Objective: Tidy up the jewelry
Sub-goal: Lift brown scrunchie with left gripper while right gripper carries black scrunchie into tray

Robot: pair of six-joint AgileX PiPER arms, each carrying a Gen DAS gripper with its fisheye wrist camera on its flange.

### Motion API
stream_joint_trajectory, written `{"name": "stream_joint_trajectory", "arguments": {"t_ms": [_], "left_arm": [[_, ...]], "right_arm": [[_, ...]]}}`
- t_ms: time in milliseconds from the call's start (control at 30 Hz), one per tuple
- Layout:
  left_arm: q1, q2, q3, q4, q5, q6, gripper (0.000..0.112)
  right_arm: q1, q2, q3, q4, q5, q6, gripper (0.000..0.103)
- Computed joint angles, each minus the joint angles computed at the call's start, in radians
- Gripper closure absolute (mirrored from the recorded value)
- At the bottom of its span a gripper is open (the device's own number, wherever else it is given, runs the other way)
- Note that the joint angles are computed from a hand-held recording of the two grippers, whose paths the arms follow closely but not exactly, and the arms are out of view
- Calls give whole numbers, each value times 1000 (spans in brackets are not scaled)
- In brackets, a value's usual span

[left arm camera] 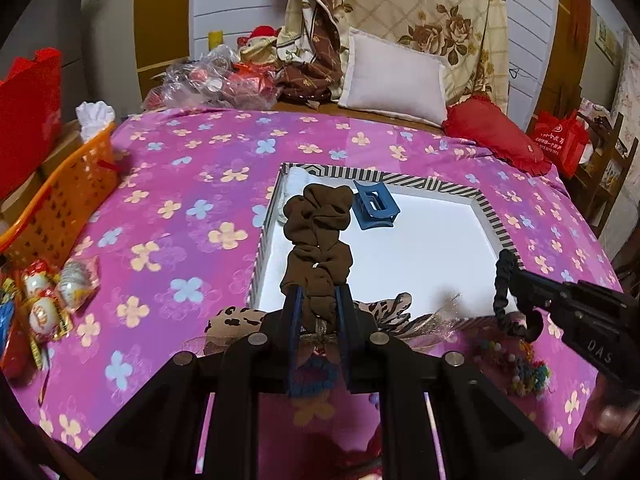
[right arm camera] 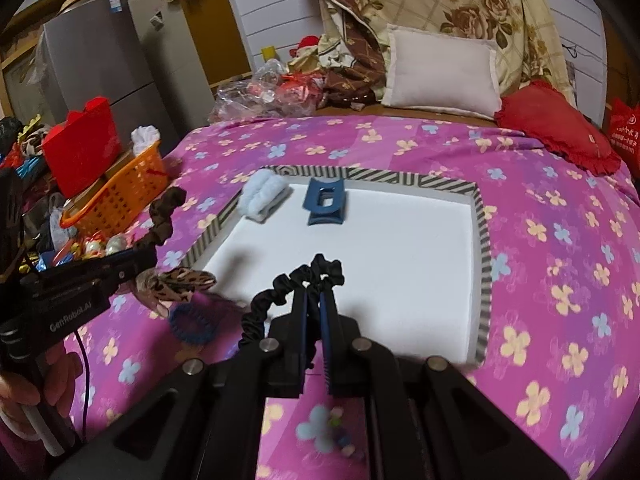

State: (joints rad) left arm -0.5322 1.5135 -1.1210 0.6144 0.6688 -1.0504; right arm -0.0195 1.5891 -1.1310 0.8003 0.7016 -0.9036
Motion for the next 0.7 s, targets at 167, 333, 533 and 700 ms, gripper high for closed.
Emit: {"name": "stream_joint_trajectory", "arguments": {"t_ms": [167,333,533,700], "left_arm": [[54,76,-52,-65,-31,81,92],[100,155,-102,-119,-47,144,92],[158,249,-171,-215,-41,265,92],[185,321,-243,-215,11,293,91]], "right_arm": [[21,106,-111,-79,-12,73,97],[52,215,-232,-173,-22,157,97],[109,394,-472,-362,8,320,97],[143,559,-702,-485,79,416,97]]}}
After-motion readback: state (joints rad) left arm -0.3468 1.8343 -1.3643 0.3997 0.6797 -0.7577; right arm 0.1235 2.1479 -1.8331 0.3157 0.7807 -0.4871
